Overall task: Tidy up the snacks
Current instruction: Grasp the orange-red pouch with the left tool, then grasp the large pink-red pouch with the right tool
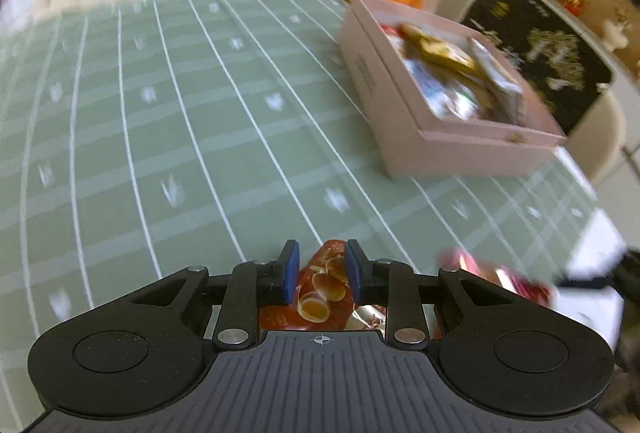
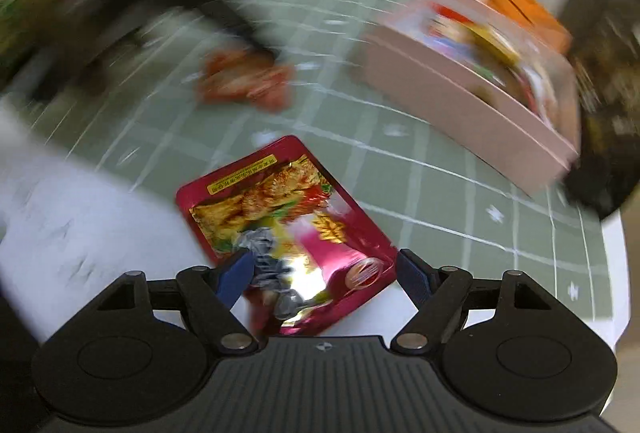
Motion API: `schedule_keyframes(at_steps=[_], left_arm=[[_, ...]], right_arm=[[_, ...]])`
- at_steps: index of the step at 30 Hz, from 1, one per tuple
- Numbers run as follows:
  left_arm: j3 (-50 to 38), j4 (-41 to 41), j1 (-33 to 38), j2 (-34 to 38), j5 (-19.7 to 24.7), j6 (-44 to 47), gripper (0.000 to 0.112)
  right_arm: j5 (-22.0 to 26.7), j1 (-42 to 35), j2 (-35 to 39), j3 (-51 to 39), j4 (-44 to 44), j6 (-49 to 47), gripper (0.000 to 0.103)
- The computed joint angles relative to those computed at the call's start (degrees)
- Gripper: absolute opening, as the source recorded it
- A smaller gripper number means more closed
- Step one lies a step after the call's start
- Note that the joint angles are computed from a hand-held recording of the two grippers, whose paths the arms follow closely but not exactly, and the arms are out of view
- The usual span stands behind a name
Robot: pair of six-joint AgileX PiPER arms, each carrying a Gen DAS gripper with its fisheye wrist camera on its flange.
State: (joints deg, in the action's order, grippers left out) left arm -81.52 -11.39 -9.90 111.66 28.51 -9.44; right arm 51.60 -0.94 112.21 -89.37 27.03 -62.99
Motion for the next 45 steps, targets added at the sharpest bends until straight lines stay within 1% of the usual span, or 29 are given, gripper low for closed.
schedule_keyframes(at_steps=[1, 2, 3, 4, 5, 6, 8, 10, 13, 14, 15, 16, 17, 19, 24, 27, 30, 31, 32, 33, 34, 35, 37, 38, 39, 40, 42, 44, 45], left_arm=[[2.16, -4.48, 0.52, -1.32, -0.26, 2.72, 0.03], [3.5, -6.67, 0.83, -2.21, -0.49, 3.76, 0.03], [5.52, -6.57, 0.71, -3.82, -1.34, 2.89, 0.03], [6.79, -4.18, 0.25, -5.1, -2.0, 0.56, 0.03], [8.06, 0.24, -0.57, -6.7, -2.35, -3.2, 0.03], [8.55, 3.2, -1.18, -7.68, -2.09, -5.57, 0.03], [8.98, 5.43, -2.26, -9.4, -0.84, -6.62, 0.03], [6.67, 8.92, -4.01, -8.98, 2.79, -8.23, 0.03], [2.43, 20.41, -8.72, -6.06, 8.2, -14.46, 0.03], [1.88, 22.24, -9.77, -5.32, 9.3, -15.11, 0.031], [1.22, 23.74, -10.58, -4.53, 9.94, -15.75, 0.034], [1.25, 25.42, -11.29, -4.36, 9.55, -16.58, 0.034], [0.31, 26.53, -11.94, -3.74, 10.4, -16.68, 0.034], [-1.21, 26.07, -12.3, -2.76, 11.41, -15.54, 0.037], [-3.19, 25.49, -12.65, -1.51, 12.27, -14.14, 0.037], [-3.28, 24.46, -12.59, -1.51, 11.86, -13.03, 0.037], [-2.53, 22.05, -11.94, -2.16, 11.07, -9.76, 0.037], [-1.74, 22.97, -12.07, -2.61, 10.52, -10.08, 0.039], [-0.53, 26.19, -12.63, -3.27, 9.85, -12.06, 0.039], [0.31, 29.44, -13.25, -3.77, 9.71, -14.12, 0.038], [1.16, 30.38, -13.35, -4.47, 9.43, -13.89, 0.037], [1.8, 29.04, -13.07, -4.95, 8.74, -12.08, 0.037], [1.72, 21.02, -11.9, -5.13, 8.35, -4.24, 0.038], [1.08, 18.93, -11.92, -4.75, 8.94, -1.46, 0.041], [0.85, 19.12, -12.52, -4.43, 8.85, 0.25, 0.044], [0.51, 21.03, -13.54, -3.96, 9.04, -0.18, 0.046], [-0.79, 22.35, -14.78, -2.74, 9.96, 0.43, 0.064], [-1.66, 19.74, -14.68, -1.95, 10.1, 2.59, 0.076], [-1.84, 19.02, -14.5, -1.9, 9.99, 2.71, 0.076]], right_arm=[[0.25, -0.38, 1.74, -2.57, -0.02, 3.82, 0.078], [0.06, -0.48, 3.15, -4.79, -0.67, 7.18, 0.078], [-0.49, -0.66, 4.18, -6.36, -1.22, 9.84, 0.078], [-1.12, -0.86, 4.95, -7.53, -1.85, 12.02, 0.078], [-1.46, -1.14, 5.44, -8.35, -2.28, 13.31, 0.078], [-1.52, -1.52, 5.67, -8.82, -2.27, 13.69, 0.078], [-0.7, -2.73, 5.57, -8.84, -0.73, 12.08, 0.078], [0.83, -3.52, 5.23, -8.26, 1.18, 9.62, 0.078], [2.04, -3.81, 5.36, -7.65, 2.3, 7.66, 0.078], [2.43, -3.77, 5.8, -7.92, 2.01, 8.09, 0.078], [2.73, -3.52, 6.24, -8.24, 1.34, 9.17, 0.078], [2.48, -3.03, 6.49, -8.05, 0.56, 10.53, 0.078], [2.61, -2.93, 6.87, -8.17, -0.04, 11.45, 0.078], [0.63, -3.05, 6.51, -6.64, 0.9, 10.16, 0.078], [-2.64, -2.9, 4.85, -2.93, 1.78, 7.7, 0.079], [-4.42, -3.16, 4.13, -0.97, 3.36, 6.01, 0.08], [-5.79, -3.51, 3.77, 0.36, 4.94, 4.51, 0.082], [-6.38, -3.55, 3.58, 0.9, 5.38, 4.14, 0.082], [-6.99, -3.49, 3.42, 1.35, 5.54, 3.99, 0.083], [-7.34, -3.5, 3.3, 1.66, 5.69, 3.94, 0.084], [-7.4, -3.53, 3.26, 1.77, 5.82, 3.99, 0.084], [-7.49, -3.55, 3.21, 1.91, 5.95, 3.91, 0.084], [-7.85, -3.64, 3.05, 2.37, 6.44, 3.47, 0.084], [-8.08, -3.73, 3.02, 2.6, 6.78, 3.15, 0.085], [-8.42, -3.77, 2.97, 2.88, 7.0, 2.94, 0.086], [-8.56, -3.83, 3.09, 2.8, 7.05, 2.83, 0.087], [-8.68, -3.8, 3.27, 2.66, 6.91, 3.1, 0.089], [-8.79, -3.77, 3.39, 2.58, 6.84, 3.3, 0.091], [-8.77, -3.85, 3.51, 2.44, 6.89, 3.23, 0.091]])
